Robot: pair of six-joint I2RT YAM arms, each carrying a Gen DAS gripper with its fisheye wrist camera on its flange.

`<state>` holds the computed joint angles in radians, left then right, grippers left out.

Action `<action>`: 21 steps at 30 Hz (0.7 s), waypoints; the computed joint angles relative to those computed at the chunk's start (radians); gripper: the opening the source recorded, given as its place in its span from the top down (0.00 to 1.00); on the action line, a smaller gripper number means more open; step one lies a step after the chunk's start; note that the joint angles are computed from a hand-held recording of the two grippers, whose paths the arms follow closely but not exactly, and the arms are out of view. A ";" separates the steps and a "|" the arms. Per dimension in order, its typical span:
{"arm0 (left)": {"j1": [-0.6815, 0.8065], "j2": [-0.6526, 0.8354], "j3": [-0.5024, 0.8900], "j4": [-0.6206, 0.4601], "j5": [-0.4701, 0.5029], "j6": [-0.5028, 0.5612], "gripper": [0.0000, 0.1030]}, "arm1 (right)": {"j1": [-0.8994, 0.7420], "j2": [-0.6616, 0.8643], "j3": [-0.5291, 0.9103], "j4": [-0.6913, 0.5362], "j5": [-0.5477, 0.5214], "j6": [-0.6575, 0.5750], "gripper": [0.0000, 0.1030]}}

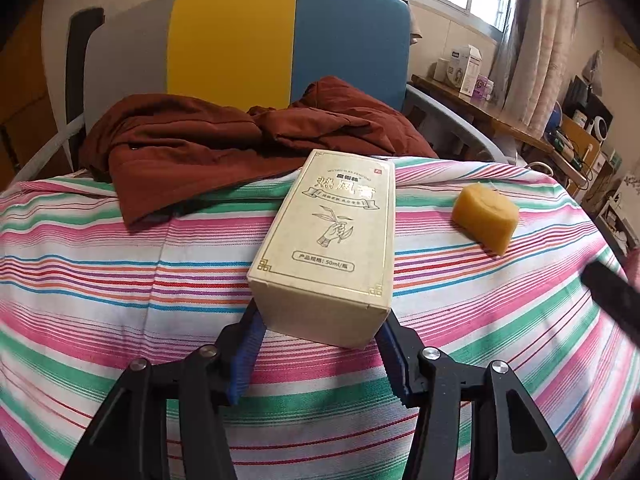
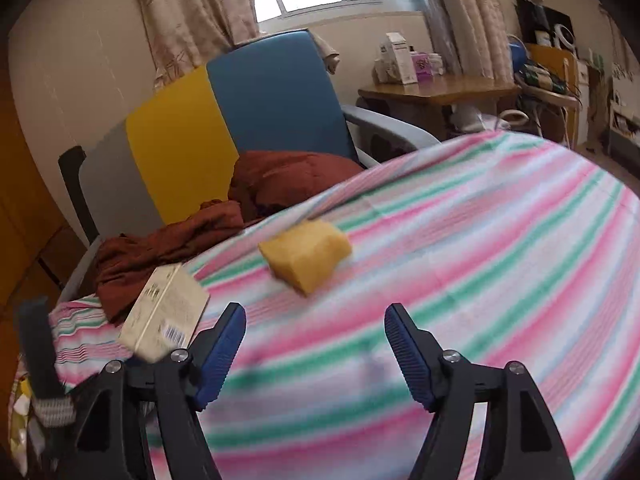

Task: Organize objects
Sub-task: 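Grasp the cream box with the left tool while the right tool grasps the orange sponge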

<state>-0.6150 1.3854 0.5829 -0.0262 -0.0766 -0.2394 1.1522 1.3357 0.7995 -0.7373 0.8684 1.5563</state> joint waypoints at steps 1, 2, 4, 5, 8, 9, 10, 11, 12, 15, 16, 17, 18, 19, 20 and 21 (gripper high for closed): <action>0.000 -0.001 -0.003 0.005 0.000 0.000 0.47 | -0.061 -0.012 -0.013 0.073 -0.033 -0.112 0.29; 0.000 0.000 -0.005 0.008 0.001 0.001 0.47 | -0.132 -0.007 -0.016 0.139 -0.073 -0.227 0.29; -0.001 0.004 -0.007 0.012 0.007 0.002 0.45 | -0.230 0.016 -0.020 0.242 -0.130 -0.376 0.29; -0.001 0.005 -0.009 0.016 0.012 0.006 0.42 | -0.277 0.034 -0.024 0.293 -0.165 -0.439 0.29; -0.011 0.009 -0.012 0.024 0.009 0.011 0.39 | -0.353 0.126 0.002 0.369 -0.227 -0.528 0.29; -0.014 0.007 -0.015 0.026 0.008 0.012 0.39 | -0.368 0.167 0.023 0.367 -0.233 -0.546 0.29; -0.012 0.006 -0.017 0.030 0.013 0.014 0.37 | -0.372 0.190 0.032 0.364 -0.235 -0.550 0.29; -0.010 0.008 -0.019 0.035 0.020 0.015 0.36 | -0.382 0.203 0.033 0.372 -0.249 -0.558 0.30; -0.008 0.007 -0.023 0.040 0.025 0.017 0.35 | -0.380 0.204 0.032 0.369 -0.241 -0.549 0.33; -0.016 0.015 -0.022 0.047 0.015 0.018 0.34 | -0.362 0.170 -0.006 0.401 -0.220 -0.537 0.42; -0.015 0.014 -0.022 0.047 0.016 0.018 0.34 | -0.355 0.155 -0.019 0.400 -0.218 -0.521 0.44; -0.010 0.012 -0.024 0.048 0.024 0.017 0.34 | -0.334 0.137 -0.036 0.396 -0.202 -0.489 0.48; -0.001 0.007 -0.028 0.051 0.038 0.017 0.34 | -0.313 0.128 -0.043 0.388 -0.189 -0.462 0.50; 0.005 0.002 -0.033 0.055 0.050 0.016 0.34 | -0.284 0.125 -0.039 0.359 -0.170 -0.426 0.50; 0.009 -0.001 -0.035 0.056 0.056 0.014 0.34 | -0.240 0.129 -0.022 0.302 -0.133 -0.374 0.51; 0.013 -0.003 -0.036 0.057 0.063 0.013 0.35 | -0.203 0.133 -0.006 0.254 -0.106 -0.331 0.51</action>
